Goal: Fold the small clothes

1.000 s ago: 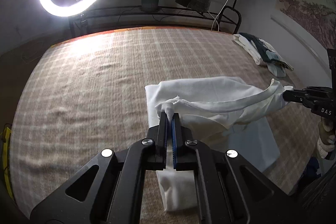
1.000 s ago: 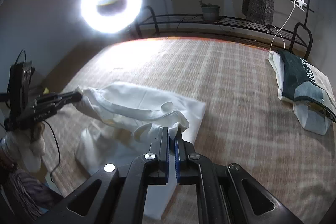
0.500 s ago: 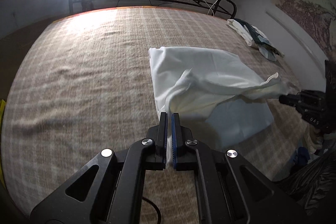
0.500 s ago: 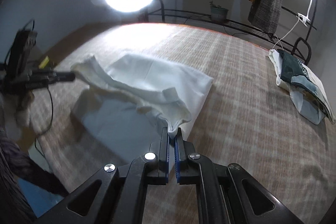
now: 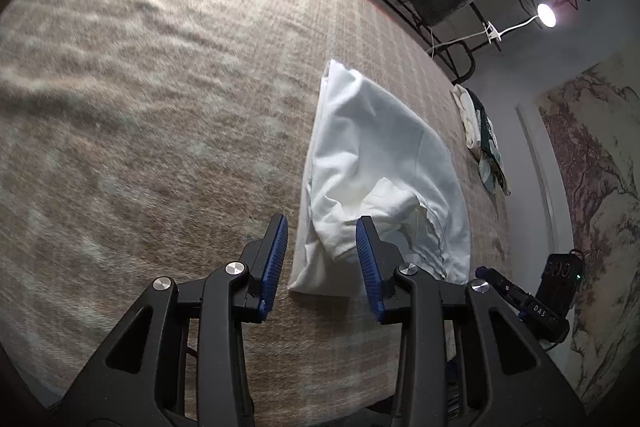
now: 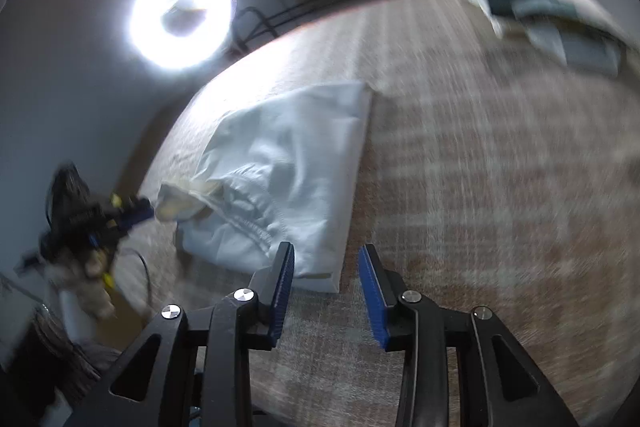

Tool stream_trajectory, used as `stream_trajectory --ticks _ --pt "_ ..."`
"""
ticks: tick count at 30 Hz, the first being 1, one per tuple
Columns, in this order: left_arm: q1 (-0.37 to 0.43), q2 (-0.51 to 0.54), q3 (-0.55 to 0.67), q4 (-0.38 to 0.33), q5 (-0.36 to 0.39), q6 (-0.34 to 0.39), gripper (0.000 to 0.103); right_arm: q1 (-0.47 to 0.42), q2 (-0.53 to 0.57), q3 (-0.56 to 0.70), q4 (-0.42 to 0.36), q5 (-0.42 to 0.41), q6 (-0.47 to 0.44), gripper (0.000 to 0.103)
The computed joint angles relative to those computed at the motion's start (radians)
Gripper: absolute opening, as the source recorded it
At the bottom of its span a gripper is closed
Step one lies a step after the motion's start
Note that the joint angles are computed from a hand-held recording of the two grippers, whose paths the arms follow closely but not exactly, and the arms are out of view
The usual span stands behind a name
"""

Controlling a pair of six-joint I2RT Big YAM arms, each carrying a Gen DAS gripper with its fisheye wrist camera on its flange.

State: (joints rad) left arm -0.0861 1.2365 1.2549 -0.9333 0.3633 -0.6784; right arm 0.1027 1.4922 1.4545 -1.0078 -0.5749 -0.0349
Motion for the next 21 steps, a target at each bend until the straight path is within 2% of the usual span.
stream_trajectory --ticks 3,5,7,9,11,14,16,17,19,21 --pt "-0.020 0.021 0.008 -0.014 0.009 0.022 0.035 -0.018 0.038 0.017 -0.014 -0.076 0.055 0.039" --pt "-0.043 0.026 0.017 -0.036 -0.020 0.077 0.035 -0.021 0.062 0.025 -0.027 -0.106 0.066 0.039" --pt "-0.067 0.027 0.027 -0.066 -0.068 0.142 0.035 -0.016 0.081 0.036 -0.053 -0.112 0.047 0.038" --pt "-0.075 0.021 0.026 -0.080 -0.084 0.172 0.035 -0.004 0.087 0.037 -0.069 -0.091 0.017 0.030" --pt "-0.059 0.009 0.012 -0.064 -0.061 0.144 0.035 0.007 0.085 0.033 -0.073 -0.063 0.001 0.027" --pt "-0.011 -0.013 -0.022 -0.013 0.000 0.046 0.035 0.002 0.084 0.031 -0.071 -0.092 0.013 0.027" --pt "0.013 -0.013 -0.037 0.014 0.035 -0.015 0.035 -0.008 0.084 0.030 -0.063 -0.136 0.033 0.030" --pt "0.020 -0.006 -0.040 0.018 0.050 -0.039 0.035 -0.012 0.086 0.032 -0.061 -0.153 0.044 0.036" --pt "0.025 0.015 -0.043 0.025 0.097 -0.067 0.035 -0.017 0.096 0.037 -0.059 -0.169 0.058 0.041" --pt "0.018 0.030 -0.037 0.021 0.115 -0.057 0.035 -0.012 0.109 0.047 -0.068 -0.163 0.058 0.036"
